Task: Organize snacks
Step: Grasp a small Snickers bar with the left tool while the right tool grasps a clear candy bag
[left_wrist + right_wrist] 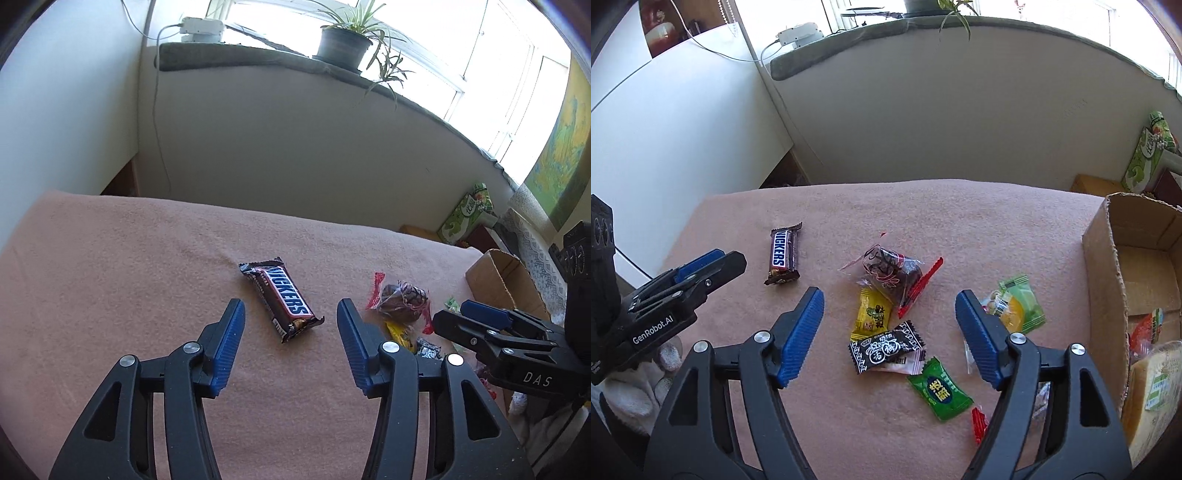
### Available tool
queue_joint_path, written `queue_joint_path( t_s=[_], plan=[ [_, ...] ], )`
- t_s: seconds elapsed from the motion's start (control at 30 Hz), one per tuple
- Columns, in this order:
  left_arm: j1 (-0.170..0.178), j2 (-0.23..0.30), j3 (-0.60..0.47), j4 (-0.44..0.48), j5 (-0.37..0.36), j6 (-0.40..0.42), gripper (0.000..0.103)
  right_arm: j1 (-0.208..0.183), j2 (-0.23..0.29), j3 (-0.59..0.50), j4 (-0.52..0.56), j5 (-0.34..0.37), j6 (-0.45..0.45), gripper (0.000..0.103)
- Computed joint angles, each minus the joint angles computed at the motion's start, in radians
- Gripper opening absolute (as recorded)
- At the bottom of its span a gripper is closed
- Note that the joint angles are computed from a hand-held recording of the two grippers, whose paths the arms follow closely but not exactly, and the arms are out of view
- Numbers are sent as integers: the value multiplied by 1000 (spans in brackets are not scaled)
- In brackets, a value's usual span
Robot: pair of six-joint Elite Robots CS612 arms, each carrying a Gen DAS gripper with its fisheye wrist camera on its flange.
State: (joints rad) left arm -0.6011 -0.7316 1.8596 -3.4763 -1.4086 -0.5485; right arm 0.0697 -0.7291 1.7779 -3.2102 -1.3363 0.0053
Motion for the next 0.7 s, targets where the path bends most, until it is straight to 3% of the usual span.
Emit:
queue_joint_path(
  t_s=[0.27,0.47,0.53,0.6,0.67,0.7],
  plan=[
    [10,30,-58,76,-17,-25,51,18,56,-105,120,-34,15,76],
    [6,41,-78,109,-11,-27,51,34,73,-137,144,-70,-3,76],
    [6,44,-80,112,-9,-32,49,37,75,-143,155,-75,-8,76],
    [6,46,-86,123,-4,-36,40,41,78,-149,165,-89,-13,76],
    [7,49,-86,114,-12,-38,36,44,82,-156,174,-91,-19,70],
    [6,49,-87,112,-9,-35,35,48,87,-165,183,-96,-18,63]
  ],
)
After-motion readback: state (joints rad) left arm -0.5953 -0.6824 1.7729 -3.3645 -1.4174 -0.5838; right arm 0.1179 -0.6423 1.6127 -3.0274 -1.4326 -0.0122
